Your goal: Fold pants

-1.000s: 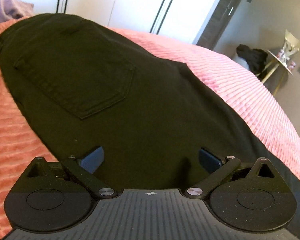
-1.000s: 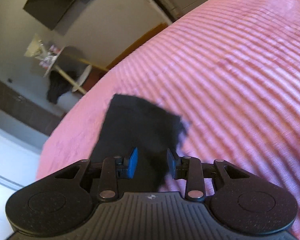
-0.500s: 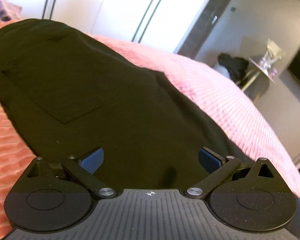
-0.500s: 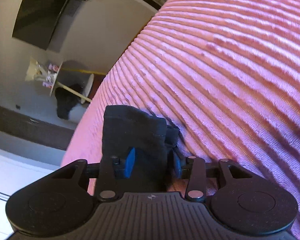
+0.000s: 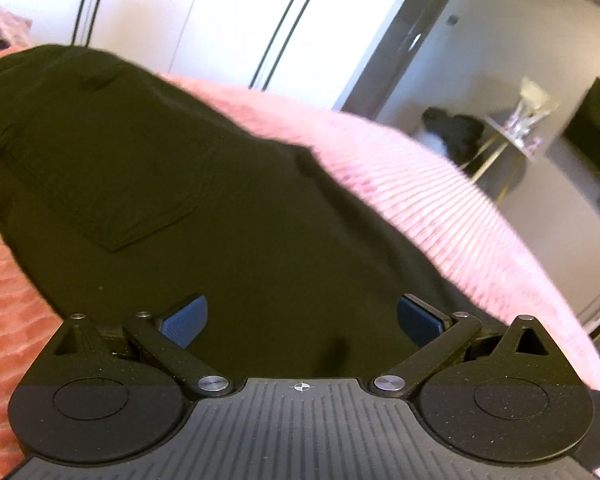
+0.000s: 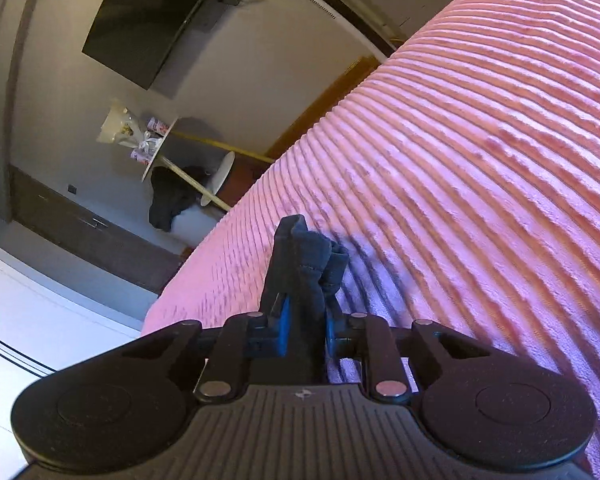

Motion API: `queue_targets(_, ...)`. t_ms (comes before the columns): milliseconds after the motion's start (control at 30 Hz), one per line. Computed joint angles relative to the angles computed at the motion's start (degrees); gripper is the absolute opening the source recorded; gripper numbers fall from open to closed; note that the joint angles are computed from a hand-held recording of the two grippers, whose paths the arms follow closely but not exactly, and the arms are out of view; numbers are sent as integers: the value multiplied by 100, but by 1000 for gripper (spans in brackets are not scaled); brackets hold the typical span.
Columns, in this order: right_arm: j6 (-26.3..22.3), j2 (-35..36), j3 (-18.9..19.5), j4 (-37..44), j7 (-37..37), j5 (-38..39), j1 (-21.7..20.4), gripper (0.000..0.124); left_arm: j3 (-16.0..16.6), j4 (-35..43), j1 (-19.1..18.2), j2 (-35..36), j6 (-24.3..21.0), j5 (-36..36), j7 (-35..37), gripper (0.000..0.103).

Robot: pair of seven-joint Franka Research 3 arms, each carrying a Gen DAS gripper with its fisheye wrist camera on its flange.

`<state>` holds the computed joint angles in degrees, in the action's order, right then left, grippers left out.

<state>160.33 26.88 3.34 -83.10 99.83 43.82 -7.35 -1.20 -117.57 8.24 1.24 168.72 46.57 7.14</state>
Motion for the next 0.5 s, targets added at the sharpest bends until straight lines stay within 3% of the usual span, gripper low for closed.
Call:
queue_targets(33,-155,48,-175,65,287,-252,112,35,-9,7,-7,3,-25,-31,72,103)
queue_targets(67,-319,100,-286,125,523,-445,173,38,-34,27,-21,17,-132,-208,288,103)
queue_targets(167,-687,210,-352,277,938,-673,179,38,-86,139,-76,93,-548,-710,839,103)
queue_targets(233,-596,147,-650,231,1377,-1216,453,38,-83,257,-123,134,-883,-720,908,103)
queue_targets(333,-545,116,-1920,308,2823,-3541,1528,49,-66,361,-185,154,-1211,-505,674,103)
queue_targets(467,-365,74,-2785,360,3668,-5628,2539,52,-56,550,-308,205,-1422,383,-14,103)
queue_targets(500,-248,60,-2834,341,3837,-5922,2688,52,-68,650,-354,251,-1487,656,-206,103)
